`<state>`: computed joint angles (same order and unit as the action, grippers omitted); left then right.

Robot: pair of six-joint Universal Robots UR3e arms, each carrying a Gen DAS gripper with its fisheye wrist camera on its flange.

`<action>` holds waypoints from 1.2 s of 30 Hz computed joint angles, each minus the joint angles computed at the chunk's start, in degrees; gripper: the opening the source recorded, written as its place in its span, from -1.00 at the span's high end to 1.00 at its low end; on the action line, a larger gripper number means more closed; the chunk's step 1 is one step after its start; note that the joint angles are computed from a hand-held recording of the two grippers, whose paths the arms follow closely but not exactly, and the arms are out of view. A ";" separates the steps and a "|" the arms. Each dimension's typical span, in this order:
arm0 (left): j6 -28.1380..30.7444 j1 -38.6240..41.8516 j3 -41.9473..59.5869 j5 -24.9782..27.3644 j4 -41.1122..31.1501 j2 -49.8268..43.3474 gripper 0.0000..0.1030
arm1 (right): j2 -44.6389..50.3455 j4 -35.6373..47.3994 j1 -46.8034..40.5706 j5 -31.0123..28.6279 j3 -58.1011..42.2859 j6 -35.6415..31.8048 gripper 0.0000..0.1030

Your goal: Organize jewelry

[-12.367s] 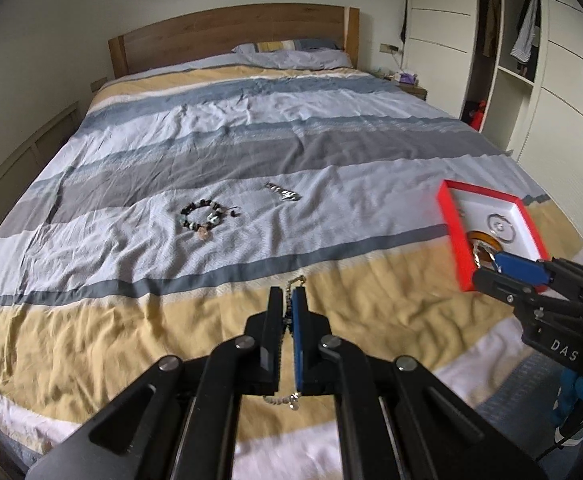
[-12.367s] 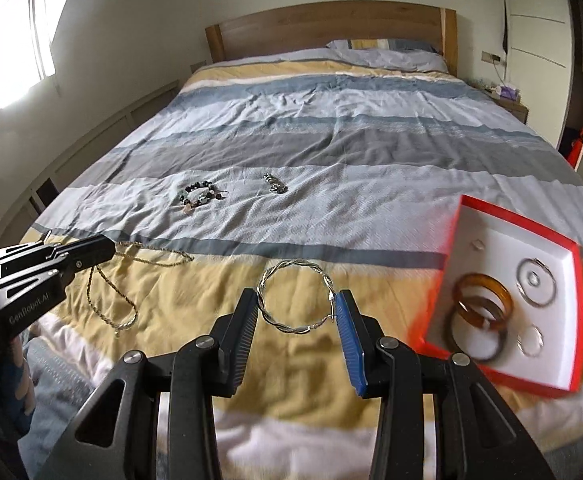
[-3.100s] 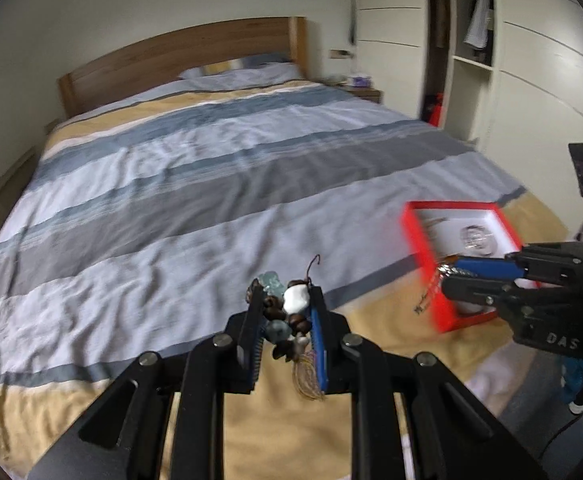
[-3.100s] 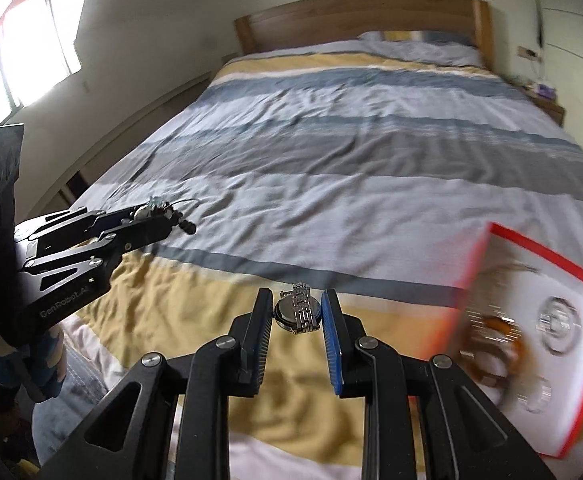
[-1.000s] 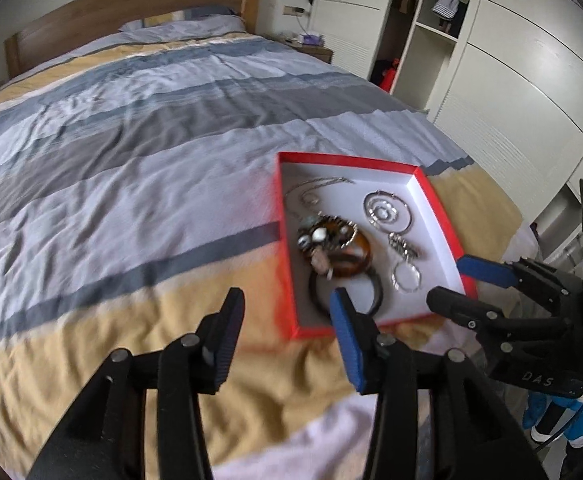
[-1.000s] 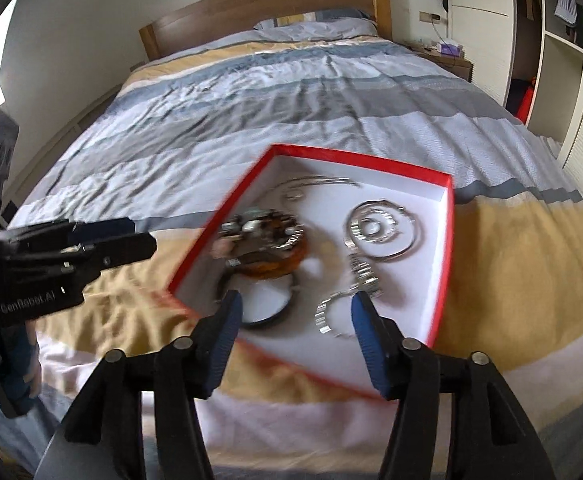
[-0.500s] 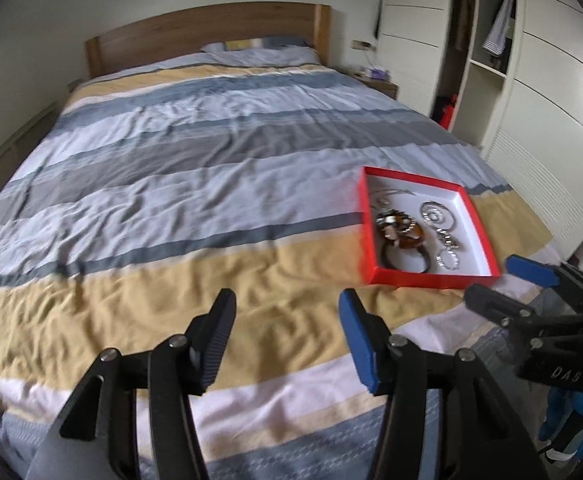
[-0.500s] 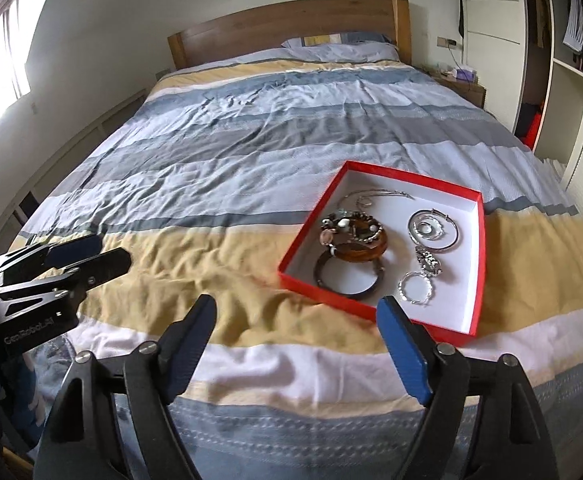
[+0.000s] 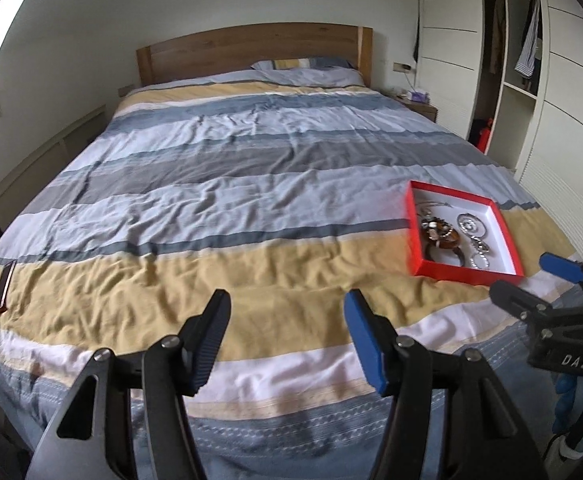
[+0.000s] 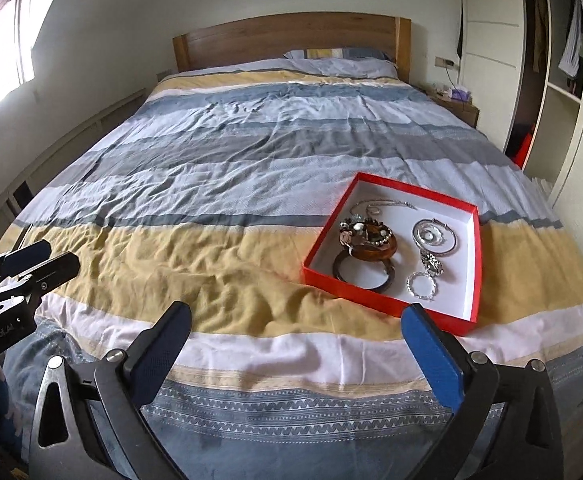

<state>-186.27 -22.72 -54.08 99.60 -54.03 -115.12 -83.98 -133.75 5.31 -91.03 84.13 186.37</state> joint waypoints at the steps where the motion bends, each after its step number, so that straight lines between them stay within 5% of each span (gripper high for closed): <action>1: -0.01 0.22 -1.24 -0.04 0.56 0.84 -0.11 | 0.00 0.04 0.45 -0.42 -0.17 0.11 -0.99; 17: 0.17 2.65 -19.76 3.94 7.50 11.40 -0.11 | -2.77 2.57 3.33 -4.74 0.26 0.80 -0.99; 36: 0.05 5.94 -20.11 7.17 2.17 10.86 -0.11 | -2.60 2.54 -0.97 -3.78 2.16 -1.37 -0.99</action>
<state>-186.22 -16.78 -74.19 106.77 -51.86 -104.26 -86.58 -131.21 4.35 -94.81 86.30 185.01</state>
